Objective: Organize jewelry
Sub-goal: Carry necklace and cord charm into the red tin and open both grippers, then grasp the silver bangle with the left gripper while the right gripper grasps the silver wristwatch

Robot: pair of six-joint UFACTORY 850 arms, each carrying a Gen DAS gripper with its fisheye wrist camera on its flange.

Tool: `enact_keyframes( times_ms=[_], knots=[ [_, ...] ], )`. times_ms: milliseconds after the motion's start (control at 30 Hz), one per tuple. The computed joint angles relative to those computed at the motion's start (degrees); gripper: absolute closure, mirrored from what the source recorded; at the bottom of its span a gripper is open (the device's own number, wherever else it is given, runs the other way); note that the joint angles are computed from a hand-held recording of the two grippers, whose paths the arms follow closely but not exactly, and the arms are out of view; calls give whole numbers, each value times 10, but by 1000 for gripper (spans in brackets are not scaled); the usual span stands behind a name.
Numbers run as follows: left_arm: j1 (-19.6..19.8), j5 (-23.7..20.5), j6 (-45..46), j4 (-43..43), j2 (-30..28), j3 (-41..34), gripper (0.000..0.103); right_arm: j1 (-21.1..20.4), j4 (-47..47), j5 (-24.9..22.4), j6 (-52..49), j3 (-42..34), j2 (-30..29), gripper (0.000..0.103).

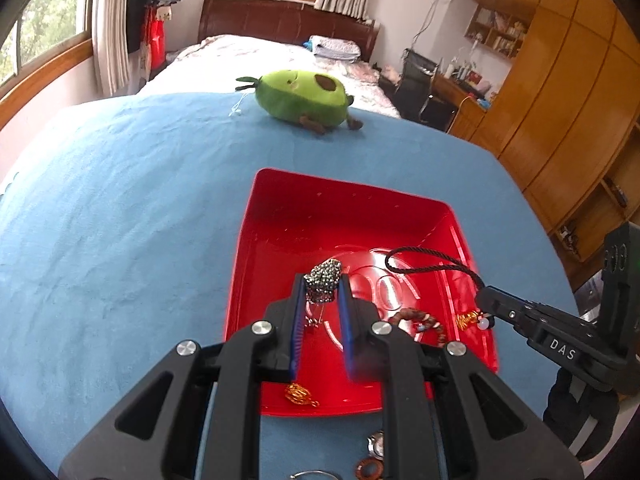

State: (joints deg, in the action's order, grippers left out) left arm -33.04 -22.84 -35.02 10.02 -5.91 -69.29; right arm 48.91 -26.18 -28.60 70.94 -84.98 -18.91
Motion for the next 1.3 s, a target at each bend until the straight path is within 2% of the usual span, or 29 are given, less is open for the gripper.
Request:
enact_keyframes(
  times_ms=[267,400,467,500,533,633,1067,1200,1300],
  knots=[
    [2,-24,-8,9,-26,-15,87,-3,30,-6,-27,-7,-18,96],
    [2,-37,-18,22,-34,-20,84,-5,34,-10,-29,-9,-18,91],
    [0,-41,-26,33,-37,-22,79,-3,26,-10,-23,-5,-15,91],
    [-1,-43,-28,37,-37,-23,70,-3,22,-12,-19,-5,-14,91],
    [-2,-43,-36,46,-36,-23,69,-1,18,-15,-15,-4,-12,91],
    [-8,-52,-73,89,-35,-22,69,1,13,-21,-11,-6,-13,91],
    [-9,-64,-91,103,-32,-19,69,13,-1,-43,-1,-14,-14,90],
    [-14,-65,-99,112,-22,-12,63,19,-20,-47,19,-10,-6,81],
    [-21,-68,-112,125,-10,-2,61,27,-36,-52,33,-7,1,80]
  ],
)
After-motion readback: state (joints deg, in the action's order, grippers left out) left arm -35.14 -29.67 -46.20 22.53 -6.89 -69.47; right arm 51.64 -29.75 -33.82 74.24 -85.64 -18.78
